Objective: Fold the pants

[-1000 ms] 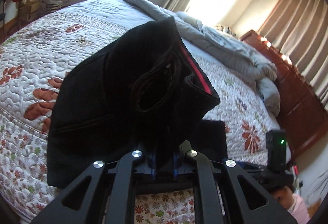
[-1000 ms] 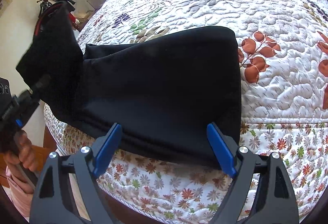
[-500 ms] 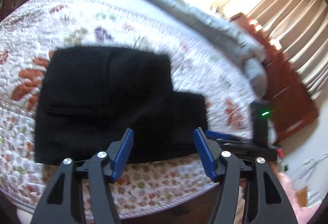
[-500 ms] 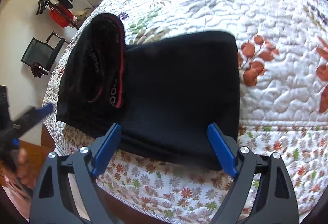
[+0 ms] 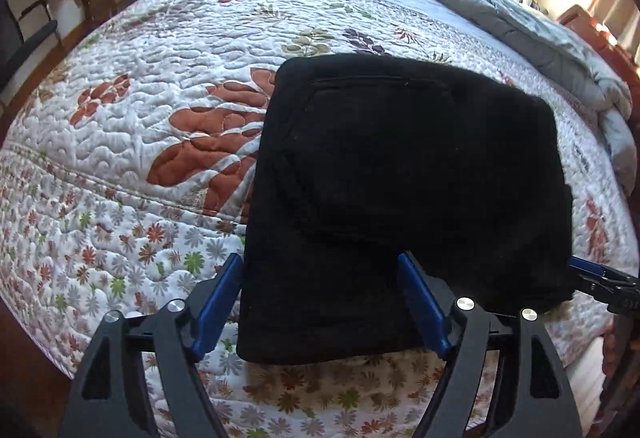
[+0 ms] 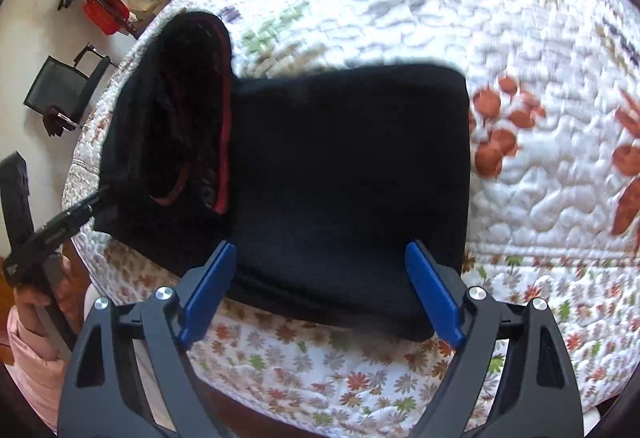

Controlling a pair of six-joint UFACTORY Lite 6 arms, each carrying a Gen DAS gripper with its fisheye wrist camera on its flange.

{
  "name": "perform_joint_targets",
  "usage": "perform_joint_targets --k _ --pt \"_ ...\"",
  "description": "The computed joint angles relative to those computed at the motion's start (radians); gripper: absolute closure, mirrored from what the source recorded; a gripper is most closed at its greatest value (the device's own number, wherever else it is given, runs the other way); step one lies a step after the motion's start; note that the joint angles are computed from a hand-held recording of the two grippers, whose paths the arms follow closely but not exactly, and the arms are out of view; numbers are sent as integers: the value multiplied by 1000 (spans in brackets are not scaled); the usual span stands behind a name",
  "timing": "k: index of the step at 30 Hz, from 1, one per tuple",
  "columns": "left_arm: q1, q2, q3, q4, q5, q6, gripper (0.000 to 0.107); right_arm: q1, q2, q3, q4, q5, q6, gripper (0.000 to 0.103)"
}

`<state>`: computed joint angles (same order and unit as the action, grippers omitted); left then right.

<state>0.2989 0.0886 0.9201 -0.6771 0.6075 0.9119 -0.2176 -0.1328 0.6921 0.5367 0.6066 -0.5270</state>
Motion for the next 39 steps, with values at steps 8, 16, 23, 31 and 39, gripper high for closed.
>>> perform_joint_targets --k 8,16,23,31,39 --pt "130 -25 67 -30 89 15 19 106 65 201 149 122 -8 15" --pt "193 16 63 -18 89 32 18 304 236 373 -5 74 170 35" --pt "157 29 62 -20 86 21 17 325 280 376 67 76 101 98" --pt "106 40 43 -7 64 2 15 239 235 300 73 93 65 97" --pt "88 26 31 5 68 -7 15 204 181 253 126 86 22 25"
